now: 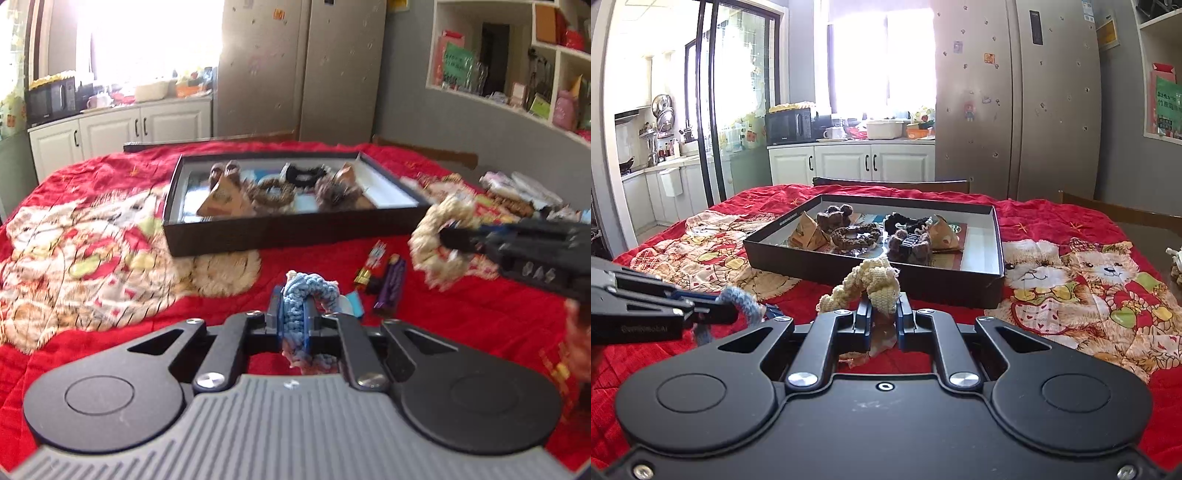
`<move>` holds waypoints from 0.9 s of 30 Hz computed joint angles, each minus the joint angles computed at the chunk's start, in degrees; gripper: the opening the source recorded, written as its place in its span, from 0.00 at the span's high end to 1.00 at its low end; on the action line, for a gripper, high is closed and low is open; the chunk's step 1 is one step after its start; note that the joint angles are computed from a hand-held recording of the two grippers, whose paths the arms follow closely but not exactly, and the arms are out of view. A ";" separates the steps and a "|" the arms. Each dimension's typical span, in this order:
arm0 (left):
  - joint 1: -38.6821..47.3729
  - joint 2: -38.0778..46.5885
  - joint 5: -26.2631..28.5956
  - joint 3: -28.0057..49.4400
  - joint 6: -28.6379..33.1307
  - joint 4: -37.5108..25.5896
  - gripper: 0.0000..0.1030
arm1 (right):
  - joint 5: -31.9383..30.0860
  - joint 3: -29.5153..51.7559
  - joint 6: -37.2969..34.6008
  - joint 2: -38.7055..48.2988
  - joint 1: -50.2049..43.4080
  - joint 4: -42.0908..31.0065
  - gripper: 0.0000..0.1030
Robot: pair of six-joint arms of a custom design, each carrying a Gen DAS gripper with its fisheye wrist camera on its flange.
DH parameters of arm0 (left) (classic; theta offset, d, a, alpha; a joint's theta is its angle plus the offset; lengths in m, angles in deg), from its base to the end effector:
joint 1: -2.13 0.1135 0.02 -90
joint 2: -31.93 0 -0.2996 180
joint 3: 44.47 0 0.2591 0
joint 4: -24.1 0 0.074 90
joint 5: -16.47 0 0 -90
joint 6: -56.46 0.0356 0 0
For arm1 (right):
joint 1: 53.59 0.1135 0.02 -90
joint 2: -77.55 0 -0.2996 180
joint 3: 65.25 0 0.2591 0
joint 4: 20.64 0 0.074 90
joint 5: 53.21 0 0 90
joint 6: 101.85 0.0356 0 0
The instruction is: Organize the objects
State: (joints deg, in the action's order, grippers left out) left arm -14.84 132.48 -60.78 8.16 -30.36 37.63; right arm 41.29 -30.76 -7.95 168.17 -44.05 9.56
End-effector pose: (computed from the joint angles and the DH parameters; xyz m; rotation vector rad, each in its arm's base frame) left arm 0.3212 -0.1062 0.1543 0.5067 2.1191 -0.3790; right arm 0.2629 0.0413 0.1501 -0.0498 2.0219 0.0691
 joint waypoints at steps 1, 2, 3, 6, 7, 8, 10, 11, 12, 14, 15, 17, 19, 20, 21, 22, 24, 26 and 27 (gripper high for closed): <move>-0.06 -0.45 0.30 0.28 -0.15 -0.17 0.89 | 0.14 0.30 -0.09 -0.05 0.15 -0.31 0.89; -0.18 -0.79 0.30 0.57 -0.23 -0.14 0.89 | 0.22 0.68 -0.28 -0.25 0.24 -0.77 0.89; -0.38 -1.07 0.02 0.90 -0.25 -0.04 0.89 | 0.30 1.01 -0.49 -0.42 0.31 -1.07 0.89; -0.79 -1.52 -0.78 2.62 -0.29 -0.41 0.89 | 0.30 2.12 -0.99 -1.19 0.41 -2.00 0.89; -0.88 -1.53 -1.10 3.22 -0.38 -0.40 0.89 | 0.36 2.54 -1.23 -1.42 0.48 -2.33 0.89; -0.98 -1.48 -1.45 3.89 -0.45 -0.42 0.89 | 0.48 3.21 -1.51 -1.74 0.61 -3.09 0.89; -0.98 -1.11 -1.72 5.67 -0.79 -0.76 0.89 | 0.19 4.76 -2.00 -1.80 0.44 -4.31 0.89; -0.75 -0.72 -1.46 6.69 -1.21 -1.01 0.89 | -0.05 5.81 -2.15 -1.67 0.24 -5.00 0.89; -0.57 -0.27 -1.29 7.84 -1.90 -1.35 0.89 | -0.23 6.81 -2.32 -1.52 0.01 -5.56 0.89; -0.12 0.92 -1.39 10.62 -3.32 -2.11 0.89 | -0.86 9.21 -2.60 -1.06 -0.89 -6.84 0.89; 0.04 1.54 -1.77 11.85 -3.87 -2.15 0.88 | -1.22 10.35 -2.44 -0.77 -1.37 -7.40 0.89; 0.20 2.85 -2.73 14.32 -4.45 -2.28 0.88 | -2.50 13.11 -1.52 0.27 -2.63 -8.78 0.89; 0.25 4.22 -3.50 16.82 -5.19 -2.64 0.88 | -3.61 15.69 -0.63 1.60 -3.82 -9.74 0.89; 0.26 4.83 -3.65 17.98 -5.45 -3.08 0.88 | -3.87 17.20 -0.42 2.50 -4.35 -10.27 0.89; 0.16 5.67 -4.18 19.29 -5.94 -3.33 0.88 | -3.78 18.58 -0.26 3.42 -4.71 -10.60 0.89; 0.01 6.39 -4.70 20.42 -6.25 -3.60 0.88 | -3.68 20.00 -0.09 4.40 -4.98 -11.00 0.89; -0.28 8.21 -5.85 22.68 -7.16 -3.85 0.88 | -4.05 22.86 0.31 6.69 -5.75 -11.70 0.89; -0.50 10.11 -6.35 25.15 -8.00 -4.67 0.88 | -3.82 25.78 0.56 9.19 -6.05 -12.53 0.89; -0.55 11.06 -6.31 26.40 -8.54 -5.11 0.88 | -3.67 27.05 0.78 10.40 -6.15 -12.76 0.88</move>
State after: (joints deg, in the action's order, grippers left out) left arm -15.40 143.54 -67.09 34.56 -38.90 32.52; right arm 37.63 -3.71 -7.17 178.57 -50.20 -3.20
